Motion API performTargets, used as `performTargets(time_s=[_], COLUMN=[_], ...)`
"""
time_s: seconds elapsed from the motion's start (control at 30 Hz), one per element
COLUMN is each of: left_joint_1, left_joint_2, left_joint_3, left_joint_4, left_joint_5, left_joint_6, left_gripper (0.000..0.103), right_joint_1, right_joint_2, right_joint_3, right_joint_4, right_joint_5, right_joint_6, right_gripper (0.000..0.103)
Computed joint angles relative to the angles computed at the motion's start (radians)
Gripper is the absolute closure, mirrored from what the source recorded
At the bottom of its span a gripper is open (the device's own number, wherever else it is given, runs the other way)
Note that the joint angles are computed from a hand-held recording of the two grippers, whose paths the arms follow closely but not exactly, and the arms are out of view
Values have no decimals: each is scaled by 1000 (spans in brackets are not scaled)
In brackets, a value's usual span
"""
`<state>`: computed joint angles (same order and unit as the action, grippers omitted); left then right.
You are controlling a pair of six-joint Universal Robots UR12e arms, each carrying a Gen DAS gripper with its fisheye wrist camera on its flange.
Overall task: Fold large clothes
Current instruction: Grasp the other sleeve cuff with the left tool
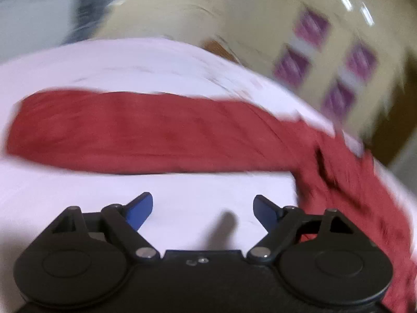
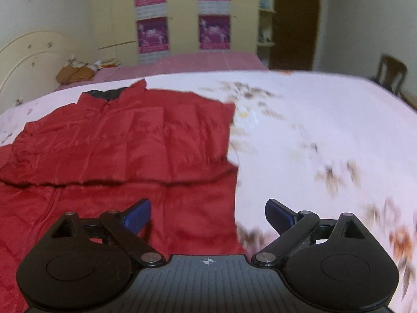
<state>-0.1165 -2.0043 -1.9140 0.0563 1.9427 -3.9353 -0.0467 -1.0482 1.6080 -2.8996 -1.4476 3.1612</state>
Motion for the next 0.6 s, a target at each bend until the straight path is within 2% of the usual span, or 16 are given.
performTargets(time_s=[0.03,0.17,0.23,0.33,0.47,0.53,0.57,0.6], left_joint_1=[8,35,49,57,67,76,82,92], left_joint_2=[13,25,16,-2,-10,-7,2,6], left_joint_3=[-37,-109,-127,-123,-93,-78,-76,-69], left_joint_4=[49,188,256,293,241,187,150,113], left_joint_5=[15,71,81,122,148,136,128,120], left_joint_6=[-79,-324,-418,-492,-532,-495,-474,-465], left_gripper=[20,20,22,22,23,32,49,72], right_joint_1=[-2,9,14,19,21,19,18,17], right_joint_2=[-4,-13,-15,-18,-18,-15,-12,-10], right_joint_3=[7,14,10,4,-8,-16,-21,-26], right_joint_4=[7,18,11,-7,-19,-17,-12,-6], right_joint_5=[8,12,14,22,16,9,5,0], right_joint_6=[17,25,20,19,20,24,25,26], right_gripper=[17,17,17,17,17,17,17,17])
